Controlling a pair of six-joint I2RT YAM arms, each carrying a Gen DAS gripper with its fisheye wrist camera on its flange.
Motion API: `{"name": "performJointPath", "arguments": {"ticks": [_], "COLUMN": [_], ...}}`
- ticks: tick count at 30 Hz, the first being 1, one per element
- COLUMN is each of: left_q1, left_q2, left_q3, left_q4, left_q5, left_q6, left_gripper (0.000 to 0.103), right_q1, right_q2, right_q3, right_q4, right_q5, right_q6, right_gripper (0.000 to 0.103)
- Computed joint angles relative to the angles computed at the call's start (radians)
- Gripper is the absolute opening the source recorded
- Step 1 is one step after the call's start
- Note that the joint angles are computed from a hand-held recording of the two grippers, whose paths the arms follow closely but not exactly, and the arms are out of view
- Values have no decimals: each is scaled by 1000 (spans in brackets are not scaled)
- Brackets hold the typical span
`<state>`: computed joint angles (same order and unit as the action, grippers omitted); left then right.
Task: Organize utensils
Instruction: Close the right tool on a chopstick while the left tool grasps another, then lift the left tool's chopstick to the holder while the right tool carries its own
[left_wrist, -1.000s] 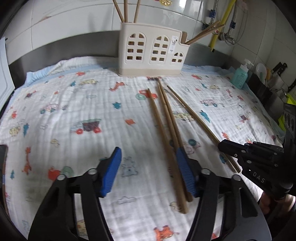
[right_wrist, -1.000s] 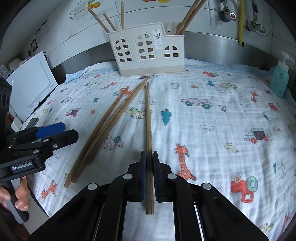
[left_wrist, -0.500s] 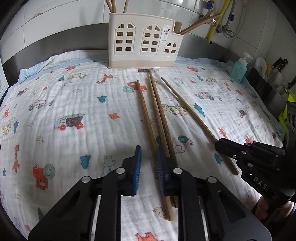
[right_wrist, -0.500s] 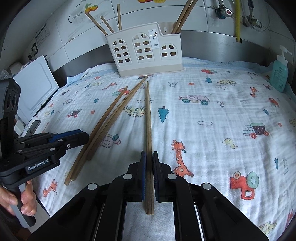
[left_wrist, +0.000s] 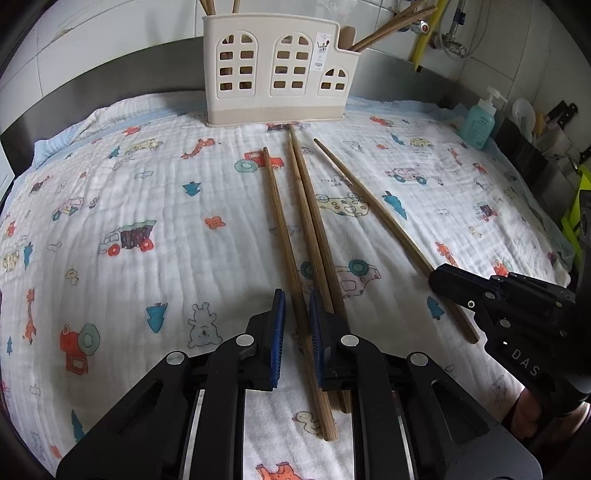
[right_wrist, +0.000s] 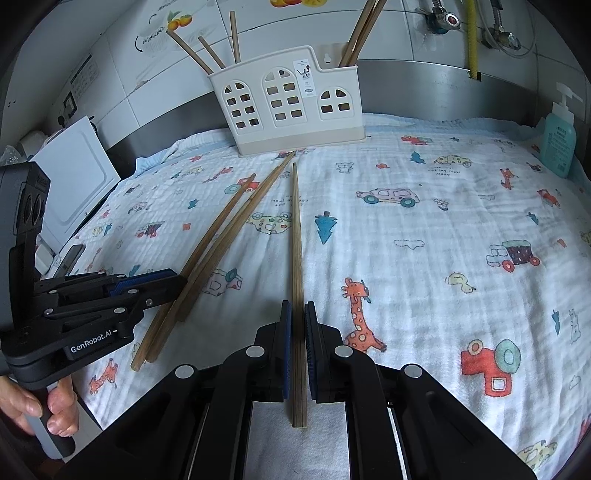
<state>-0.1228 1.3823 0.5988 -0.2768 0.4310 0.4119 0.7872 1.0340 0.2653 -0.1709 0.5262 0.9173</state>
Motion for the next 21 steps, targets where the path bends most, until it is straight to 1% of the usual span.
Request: {"name": "performJointPath", "arguments": {"ticks": [8, 14, 21], "left_q1": [-25, 7, 61], "left_q2": [11, 28, -33], "left_q3": [19, 45, 26], "left_q4": [-20, -50, -42], "left_q5": [-31, 16, 88], "left_q6": [13, 36, 46], "left_gripper": [9, 6, 6], "right_q1": [-1, 1, 14], "right_q2": [-3, 4, 30], "right_q3": [-1, 3, 20], "right_q4": [-2, -6, -19], "right_q5": [-1, 4, 19], "right_q6": [-1, 1, 21], "right_gripper": [7, 7, 8]}}
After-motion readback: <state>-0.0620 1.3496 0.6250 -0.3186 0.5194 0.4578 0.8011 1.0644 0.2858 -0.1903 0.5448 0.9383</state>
